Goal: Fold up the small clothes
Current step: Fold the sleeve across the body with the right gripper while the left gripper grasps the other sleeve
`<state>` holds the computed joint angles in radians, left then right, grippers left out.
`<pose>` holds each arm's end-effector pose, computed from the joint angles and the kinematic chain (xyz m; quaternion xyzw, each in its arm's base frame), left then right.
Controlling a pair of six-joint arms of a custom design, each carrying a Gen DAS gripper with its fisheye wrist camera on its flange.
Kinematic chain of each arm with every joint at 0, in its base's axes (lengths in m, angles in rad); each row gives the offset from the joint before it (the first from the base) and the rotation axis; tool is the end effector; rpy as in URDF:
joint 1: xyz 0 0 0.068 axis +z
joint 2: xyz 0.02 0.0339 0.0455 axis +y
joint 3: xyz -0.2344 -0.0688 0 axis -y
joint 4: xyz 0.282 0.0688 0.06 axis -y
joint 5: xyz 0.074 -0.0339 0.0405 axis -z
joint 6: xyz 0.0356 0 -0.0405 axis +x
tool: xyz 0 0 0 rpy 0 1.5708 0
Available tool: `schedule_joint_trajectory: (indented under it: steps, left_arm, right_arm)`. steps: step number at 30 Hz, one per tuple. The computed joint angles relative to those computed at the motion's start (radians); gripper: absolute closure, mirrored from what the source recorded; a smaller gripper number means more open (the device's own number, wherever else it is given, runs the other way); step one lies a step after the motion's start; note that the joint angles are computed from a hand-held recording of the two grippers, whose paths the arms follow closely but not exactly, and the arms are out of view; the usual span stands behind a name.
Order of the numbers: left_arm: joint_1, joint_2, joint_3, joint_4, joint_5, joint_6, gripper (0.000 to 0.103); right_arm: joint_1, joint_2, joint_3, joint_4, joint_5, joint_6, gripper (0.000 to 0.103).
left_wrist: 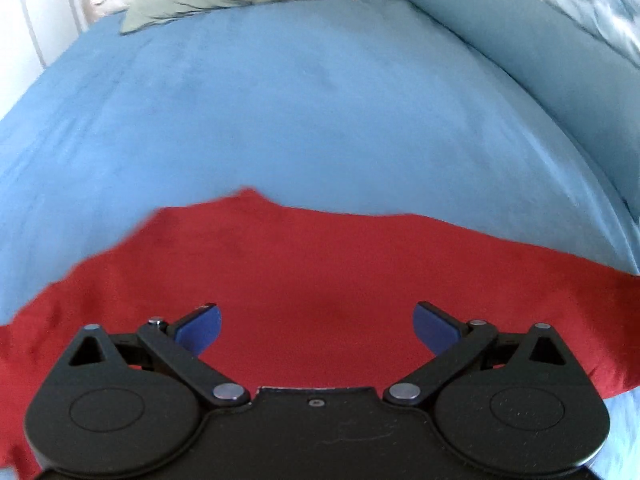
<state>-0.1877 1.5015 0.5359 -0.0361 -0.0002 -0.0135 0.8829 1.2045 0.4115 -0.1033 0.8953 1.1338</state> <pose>0.2678 -0.0509 0.0572 0.0835 0.9562 -0.0281 0.2793 0.1718 0.1653 0.0984 0.2485 0.8261 0.0345 0.5046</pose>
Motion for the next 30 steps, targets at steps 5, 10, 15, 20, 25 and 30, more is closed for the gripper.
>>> schedule_joint_trajectory:
  steps: [5, 10, 15, 20, 25, 30]
  left_arm:
    - [0.273, -0.101, -0.046, -0.042, 0.117, 0.154, 0.0]
    - [0.528, -0.082, -0.091, 0.007, 0.191, 0.308, 0.0]
    - [0.692, 0.0, -0.073, -0.032, 0.312, 0.387, 0.0]
    - [0.714, 0.029, -0.061, -0.088, 0.409, 0.377, 0.0]
    - [0.619, 0.005, -0.073, -0.152, 0.485, 0.296, 0.001]
    - [0.448, 0.025, -0.127, -0.022, 0.425, 0.188, 0.016]
  right_arm:
    - [0.105, 0.538, 0.388, 0.42, -0.199, -0.347, 0.082]
    - [0.183, 1.098, 0.927, 0.297, -0.432, -0.439, 0.083]
    - [0.254, 1.303, 1.147, 0.151, -0.421, -0.431, 0.081]
    - [0.256, 1.25, 1.065, 0.192, -0.434, -0.547, 0.047]
    - [0.297, 1.175, 1.007, 0.134, -0.365, -0.622, 0.019]
    - [0.313, 1.033, 0.845, 0.074, -0.306, -0.455, 0.017]
